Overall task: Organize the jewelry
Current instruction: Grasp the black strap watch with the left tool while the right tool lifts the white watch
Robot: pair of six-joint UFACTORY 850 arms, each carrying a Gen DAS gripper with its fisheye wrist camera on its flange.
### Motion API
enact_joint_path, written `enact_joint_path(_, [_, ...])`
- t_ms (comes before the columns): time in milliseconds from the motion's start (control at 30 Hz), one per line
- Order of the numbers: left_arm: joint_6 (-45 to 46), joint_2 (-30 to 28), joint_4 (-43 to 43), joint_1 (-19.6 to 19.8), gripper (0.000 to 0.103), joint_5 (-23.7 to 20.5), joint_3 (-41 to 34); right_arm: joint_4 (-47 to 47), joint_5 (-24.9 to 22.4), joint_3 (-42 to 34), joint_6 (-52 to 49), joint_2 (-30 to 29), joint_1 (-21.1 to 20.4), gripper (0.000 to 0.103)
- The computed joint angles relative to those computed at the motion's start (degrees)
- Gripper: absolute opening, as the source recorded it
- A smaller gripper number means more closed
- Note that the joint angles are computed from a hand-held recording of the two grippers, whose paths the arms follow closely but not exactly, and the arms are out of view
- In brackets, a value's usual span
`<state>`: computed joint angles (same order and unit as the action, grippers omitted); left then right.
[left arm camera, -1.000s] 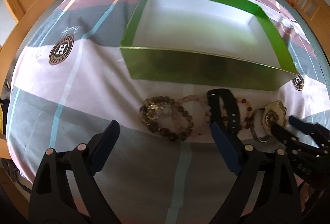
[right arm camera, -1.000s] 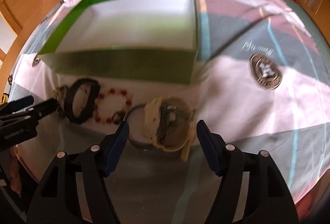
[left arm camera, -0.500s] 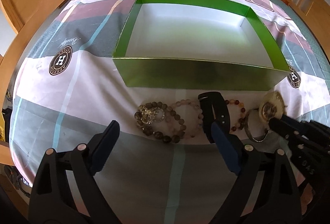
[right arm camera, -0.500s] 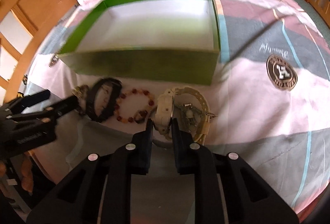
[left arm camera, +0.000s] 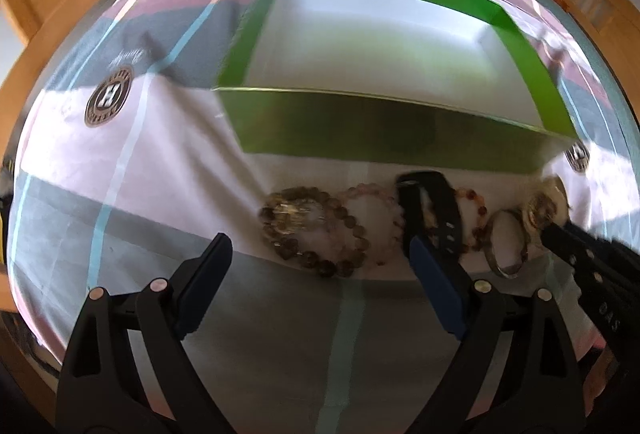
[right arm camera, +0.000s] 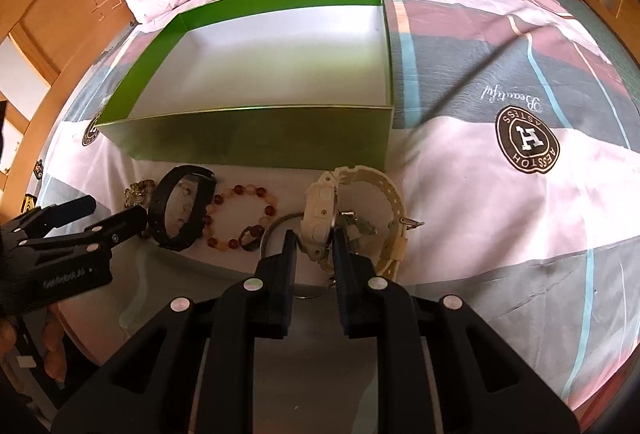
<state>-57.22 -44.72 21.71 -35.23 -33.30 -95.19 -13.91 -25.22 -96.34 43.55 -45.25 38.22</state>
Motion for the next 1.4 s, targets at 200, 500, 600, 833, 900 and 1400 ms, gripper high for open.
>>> enact_joint_path(200, [-4.6,2.6,-4.1,2.1,0.091,5.9,4.2,0.6,0.1,0.2,-0.8,0.3,0.1,0.018])
enact_joint_path(500, [4.7,-5.2,-2.3,-1.9,0.09,-0.6,-8.0,-5.1,-1.3,-0.9,2.8,-0.1,1.1,0.018])
enact_joint_path(600, [6.6,-8.1,-4.4,-1.8,0.049,-3.9,-11.7,-5.6,-1.8,-1.0,2.7,-0.1,1.1,0.019])
enact_joint_path(833, [4.1,-7.0,-6.6,0.2,0.013,-1.9,-9.4,-11.1,-5.2,0.6,12.7,1.1,-0.7,0.035])
enact_joint_path(900, [3.2,-6.8,-7.2,0.7,0.013,-1.9,-9.0,-8.4,-4.7,1.7,12.9,1.5,-2.0,0.035])
enact_joint_path(1400, [5.0,-7.6,-5.9,0.3,0.008,-2.0,-10.0,-0.4,-4.0,-1.3,3.8,-1.9,-1.1,0.013])
